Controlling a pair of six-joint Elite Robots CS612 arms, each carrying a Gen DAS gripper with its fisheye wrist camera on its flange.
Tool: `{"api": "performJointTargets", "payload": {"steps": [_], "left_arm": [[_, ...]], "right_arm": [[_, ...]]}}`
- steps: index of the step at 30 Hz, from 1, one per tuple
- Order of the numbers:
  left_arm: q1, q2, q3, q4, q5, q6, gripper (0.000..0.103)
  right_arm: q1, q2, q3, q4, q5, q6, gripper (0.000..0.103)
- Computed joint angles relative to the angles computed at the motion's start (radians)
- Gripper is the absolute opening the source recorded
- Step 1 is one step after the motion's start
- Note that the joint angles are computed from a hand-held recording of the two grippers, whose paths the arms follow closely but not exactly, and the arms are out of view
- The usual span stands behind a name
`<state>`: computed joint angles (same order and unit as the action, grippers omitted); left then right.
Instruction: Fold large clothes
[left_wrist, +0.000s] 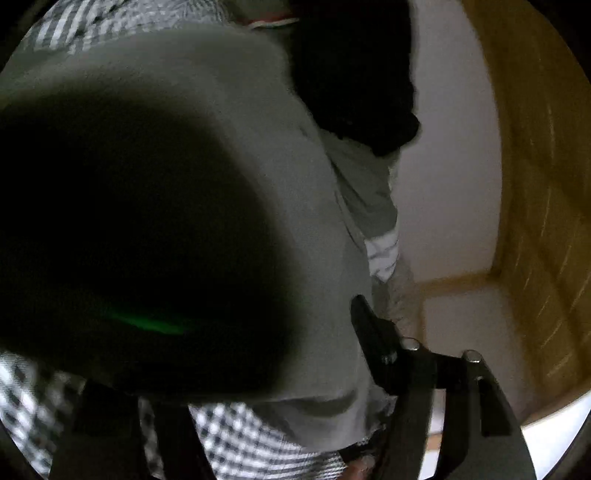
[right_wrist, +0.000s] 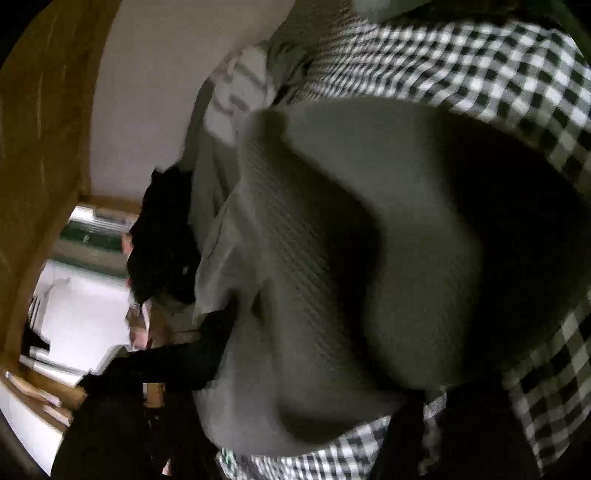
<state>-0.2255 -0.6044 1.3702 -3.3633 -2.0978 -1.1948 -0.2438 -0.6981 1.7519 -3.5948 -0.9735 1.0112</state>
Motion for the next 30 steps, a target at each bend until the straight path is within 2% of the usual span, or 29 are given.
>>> {"api": "performJointTargets", "payload": {"steps": [1, 2, 4, 5, 7, 8, 10, 12, 16, 17, 19, 22, 26, 28, 30], "left_arm": [[0.002, -0.004, 0.005, -0.019, -0.008, -0.017, 0.029], [0.001, -0.013, 0.014, -0.032, -0.007, 0.007, 0.027], [0.002, -0.016, 0.016, -0.029, -0.016, 0.043, 0.026], [0.005, -0.007, 0.008, -0.026, -0.025, 0.044, 0.025], [0.008, 0.015, -0.007, -0.033, -0.045, -0.006, 0.024], [0.005, 0.008, 0.001, -0.054, -0.035, -0.002, 0.024], [0.0, -0.009, 0.003, -0.06, -0.015, 0.055, 0.024], [0.001, -0.011, -0.023, -0.051, -0.028, 0.067, 0.024], [-0.004, -0.007, -0.086, -0.039, -0.024, 0.084, 0.024], [-0.009, -0.003, -0.112, -0.03, -0.018, 0.089, 0.024], [-0.007, -0.022, -0.092, -0.052, -0.021, 0.109, 0.025], [-0.017, -0.016, -0.156, -0.027, -0.011, 0.121, 0.025], [-0.039, 0.007, -0.282, 0.061, -0.01, 0.155, 0.025], [-0.059, 0.033, -0.371, 0.126, -0.013, 0.176, 0.025], [-0.082, 0.08, -0.496, 0.193, -0.033, 0.18, 0.025]], "right_arm": [[-0.01, 0.008, 0.0, -0.047, 0.028, 0.055, 0.029], [-0.013, 0.012, 0.01, -0.1, 0.028, 0.07, 0.026], [-0.017, -0.001, 0.031, -0.148, 0.023, 0.044, 0.025], [-0.018, 0.002, 0.03, -0.147, 0.025, 0.045, 0.025], [-0.018, 0.01, 0.019, -0.124, 0.025, 0.056, 0.025], [-0.021, 0.013, 0.017, -0.138, 0.036, 0.088, 0.025], [-0.023, -0.002, 0.02, -0.146, 0.038, 0.068, 0.024], [-0.025, -0.014, 0.004, -0.138, 0.047, 0.061, 0.024], [-0.035, -0.033, -0.067, -0.067, 0.084, 0.029, 0.023], [-0.038, -0.034, -0.102, -0.033, 0.094, 0.01, 0.022], [-0.045, -0.035, -0.156, 0.019, 0.113, -0.011, 0.022], [-0.057, -0.025, -0.262, 0.112, 0.148, -0.031, 0.022], [-0.08, 0.002, -0.416, 0.223, 0.178, -0.028, 0.022], [-0.097, 0.011, -0.471, 0.257, 0.175, -0.01, 0.022], [-0.124, 0.008, -0.513, 0.277, 0.163, 0.005, 0.022]]}}
